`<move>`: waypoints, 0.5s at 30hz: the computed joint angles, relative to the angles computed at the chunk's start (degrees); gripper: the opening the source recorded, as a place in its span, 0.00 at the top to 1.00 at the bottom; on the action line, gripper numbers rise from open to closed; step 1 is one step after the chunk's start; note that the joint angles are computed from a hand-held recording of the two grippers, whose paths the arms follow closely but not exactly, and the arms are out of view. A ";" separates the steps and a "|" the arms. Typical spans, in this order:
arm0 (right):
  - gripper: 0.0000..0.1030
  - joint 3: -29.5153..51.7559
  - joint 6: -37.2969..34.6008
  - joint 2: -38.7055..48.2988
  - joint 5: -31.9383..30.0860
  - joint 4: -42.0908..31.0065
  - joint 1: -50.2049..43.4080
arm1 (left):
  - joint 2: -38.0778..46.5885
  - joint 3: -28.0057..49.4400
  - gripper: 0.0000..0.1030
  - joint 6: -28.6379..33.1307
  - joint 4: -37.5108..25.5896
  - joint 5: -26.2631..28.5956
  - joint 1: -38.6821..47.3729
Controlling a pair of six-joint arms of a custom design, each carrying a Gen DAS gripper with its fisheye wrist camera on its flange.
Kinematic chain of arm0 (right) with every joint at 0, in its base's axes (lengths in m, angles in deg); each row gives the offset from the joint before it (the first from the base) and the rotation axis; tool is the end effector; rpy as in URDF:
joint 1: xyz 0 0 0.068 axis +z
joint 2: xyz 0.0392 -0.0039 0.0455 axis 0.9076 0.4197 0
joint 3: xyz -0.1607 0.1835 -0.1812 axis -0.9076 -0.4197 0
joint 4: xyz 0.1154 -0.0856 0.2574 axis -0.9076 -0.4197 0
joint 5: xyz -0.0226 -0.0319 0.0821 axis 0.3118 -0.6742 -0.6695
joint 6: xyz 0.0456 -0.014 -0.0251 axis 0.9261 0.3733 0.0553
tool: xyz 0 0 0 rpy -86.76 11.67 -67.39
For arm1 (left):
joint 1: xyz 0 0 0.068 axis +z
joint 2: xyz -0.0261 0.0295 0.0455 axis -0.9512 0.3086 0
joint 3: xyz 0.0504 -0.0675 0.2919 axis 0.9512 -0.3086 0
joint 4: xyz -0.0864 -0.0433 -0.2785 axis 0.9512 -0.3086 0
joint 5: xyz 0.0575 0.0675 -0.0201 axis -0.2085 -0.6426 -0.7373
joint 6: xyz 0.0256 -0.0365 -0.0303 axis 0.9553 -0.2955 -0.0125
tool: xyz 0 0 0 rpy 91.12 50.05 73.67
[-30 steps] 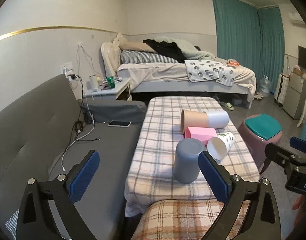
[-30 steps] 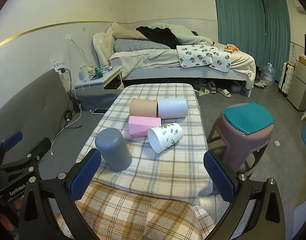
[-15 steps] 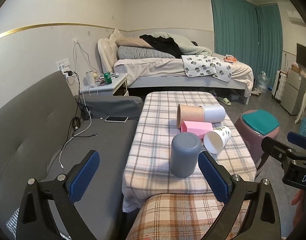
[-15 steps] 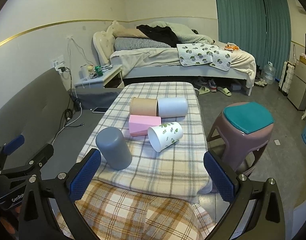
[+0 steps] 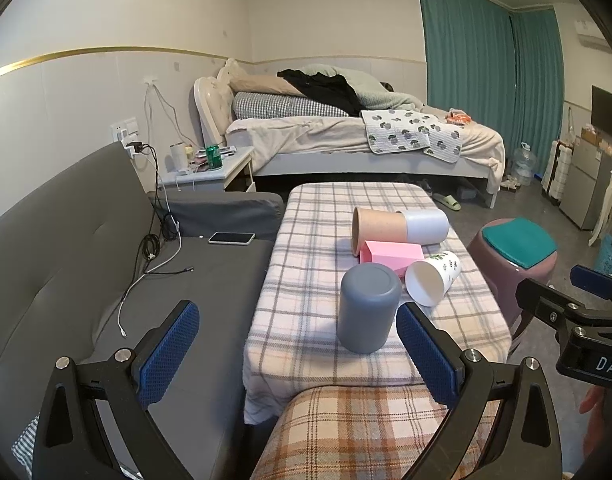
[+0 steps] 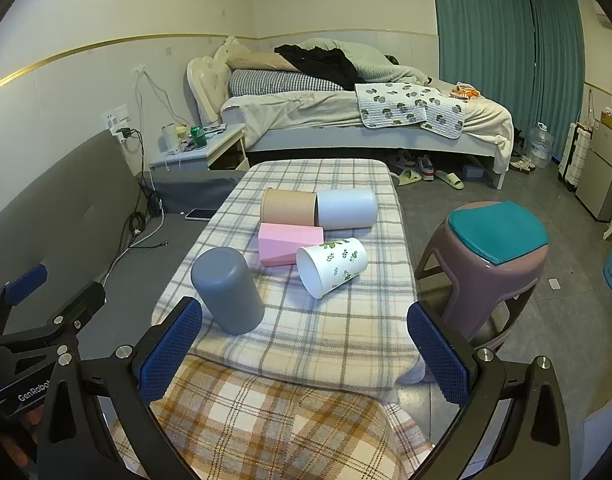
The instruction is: Flip cup upside down
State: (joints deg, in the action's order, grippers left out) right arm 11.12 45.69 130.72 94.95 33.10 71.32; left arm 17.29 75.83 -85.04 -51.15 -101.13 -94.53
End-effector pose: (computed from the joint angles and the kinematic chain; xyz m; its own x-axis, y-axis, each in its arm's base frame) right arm 0.2812 0.0245 0.1043 -0.5925 0.1978 -0.7809 0.1816 0.9772 0.1097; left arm 0.3277 -0.1275 0.1409 -0.5405 0.1759 -0.8228 0.1902 0.9781 0.0842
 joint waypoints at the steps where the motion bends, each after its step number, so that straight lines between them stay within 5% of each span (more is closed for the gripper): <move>1: 0.00 0.11 0.05 -0.02 -0.07 -0.11 -0.04 | 0.03 0.08 0.01 0.01 -0.15 -0.04 -0.06; 15: 0.00 0.13 0.20 0.08 -0.18 -0.21 0.00 | -0.01 0.10 0.01 -0.01 -0.29 0.14 0.03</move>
State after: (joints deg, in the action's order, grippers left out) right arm 11.25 45.89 130.80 94.77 32.89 71.32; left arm 17.29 75.93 -85.05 -51.44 -100.99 -94.50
